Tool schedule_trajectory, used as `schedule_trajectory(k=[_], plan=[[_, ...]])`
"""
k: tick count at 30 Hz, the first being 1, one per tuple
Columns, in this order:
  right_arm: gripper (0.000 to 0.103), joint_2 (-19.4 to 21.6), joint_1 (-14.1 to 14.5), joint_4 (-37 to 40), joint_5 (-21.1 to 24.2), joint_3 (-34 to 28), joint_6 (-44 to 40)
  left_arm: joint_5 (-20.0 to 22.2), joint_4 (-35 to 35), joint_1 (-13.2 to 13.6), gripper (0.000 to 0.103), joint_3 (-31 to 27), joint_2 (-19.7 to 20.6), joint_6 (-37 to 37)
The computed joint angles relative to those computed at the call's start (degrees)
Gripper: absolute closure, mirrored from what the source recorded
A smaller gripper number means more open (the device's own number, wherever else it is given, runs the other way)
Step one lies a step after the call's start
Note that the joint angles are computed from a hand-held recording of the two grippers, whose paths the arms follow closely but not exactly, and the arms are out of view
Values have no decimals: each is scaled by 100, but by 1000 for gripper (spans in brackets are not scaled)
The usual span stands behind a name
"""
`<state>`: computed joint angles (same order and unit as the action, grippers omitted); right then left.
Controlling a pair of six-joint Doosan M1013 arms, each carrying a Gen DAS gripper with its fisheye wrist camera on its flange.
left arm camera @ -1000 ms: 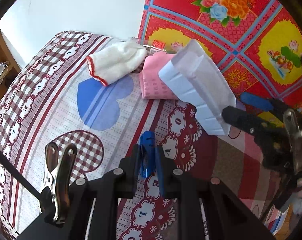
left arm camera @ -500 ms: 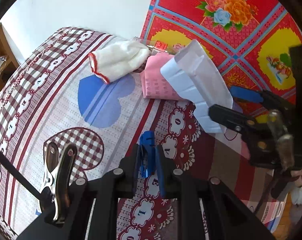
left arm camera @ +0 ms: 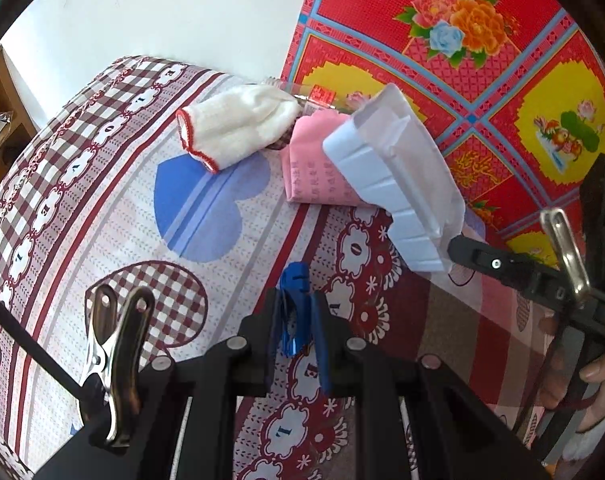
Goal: Collect trash
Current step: 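Close the left tool on the blue piece while the right tool grasps the clear tray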
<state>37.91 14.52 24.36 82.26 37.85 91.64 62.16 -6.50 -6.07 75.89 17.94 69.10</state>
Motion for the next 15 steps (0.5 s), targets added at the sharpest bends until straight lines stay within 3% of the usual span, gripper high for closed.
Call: schedule_trajectory(k=[6,12,14,15], plan=[[72,58,123,-122,114,-123,306,-4,-5,-3,87,-7,6,2],[74,-11,181,-117,-30,12,487,-29,2,-5,87,-21,20,15],[78,-22,189,-114,-69,33,454,-32,-5,-4,87,-31,30,34],[85,-41,195,-114,-115,64,430,-30,-10,-4,87,-31,29,35]])
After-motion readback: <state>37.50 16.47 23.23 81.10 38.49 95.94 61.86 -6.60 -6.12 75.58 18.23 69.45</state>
